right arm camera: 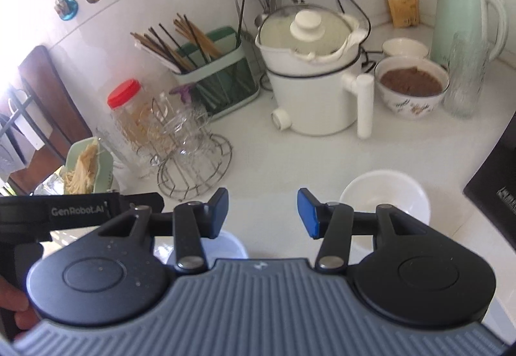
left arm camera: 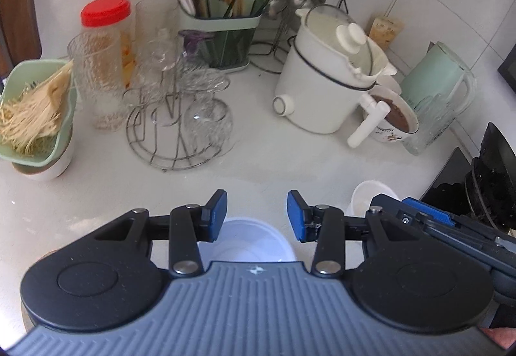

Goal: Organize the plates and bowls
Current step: 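Lower the second bowl into the first bowl and open both grippers, then move both grippers to the rim of the white ceramic bowl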

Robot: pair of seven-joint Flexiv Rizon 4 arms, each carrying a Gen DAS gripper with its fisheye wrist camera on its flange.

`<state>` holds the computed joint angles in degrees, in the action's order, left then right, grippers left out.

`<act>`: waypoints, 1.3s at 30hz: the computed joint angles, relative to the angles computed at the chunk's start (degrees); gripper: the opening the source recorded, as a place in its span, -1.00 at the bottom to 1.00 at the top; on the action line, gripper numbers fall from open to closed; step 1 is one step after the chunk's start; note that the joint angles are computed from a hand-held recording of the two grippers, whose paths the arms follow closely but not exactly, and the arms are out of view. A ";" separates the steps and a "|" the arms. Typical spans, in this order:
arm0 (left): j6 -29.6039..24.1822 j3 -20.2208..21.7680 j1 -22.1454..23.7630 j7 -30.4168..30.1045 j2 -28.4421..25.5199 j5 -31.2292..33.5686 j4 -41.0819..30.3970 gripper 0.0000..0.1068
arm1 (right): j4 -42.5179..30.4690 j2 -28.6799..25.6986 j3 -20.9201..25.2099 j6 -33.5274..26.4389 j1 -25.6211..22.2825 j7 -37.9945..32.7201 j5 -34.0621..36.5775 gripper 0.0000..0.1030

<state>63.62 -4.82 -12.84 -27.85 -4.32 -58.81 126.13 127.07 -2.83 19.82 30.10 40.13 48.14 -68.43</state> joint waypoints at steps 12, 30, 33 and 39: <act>4.38 -1.96 -5.34 2.63 1.89 -6.46 2.46 -0.12 | 5.74 4.74 1.55 1.79 -1.77 2.76 0.66 -0.01; 6.08 -4.75 -8.56 -0.28 -3.88 -1.96 0.82 -0.12 | 10.42 7.31 4.48 -9.97 -0.37 0.79 5.97 -0.02; 6.04 -5.48 -8.31 -1.67 -4.96 0.79 0.48 -0.12 | 11.71 7.65 4.14 -8.80 -0.72 2.24 6.50 -0.02; 6.52 -7.06 -7.94 -3.34 -6.68 1.51 -0.20 0.05 | 12.83 7.38 4.33 -9.07 -0.82 3.22 8.47 -0.03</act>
<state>70.13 -11.87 -20.78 -31.19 -11.00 -57.30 125.93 139.90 4.55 24.16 21.03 39.31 51.37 -59.96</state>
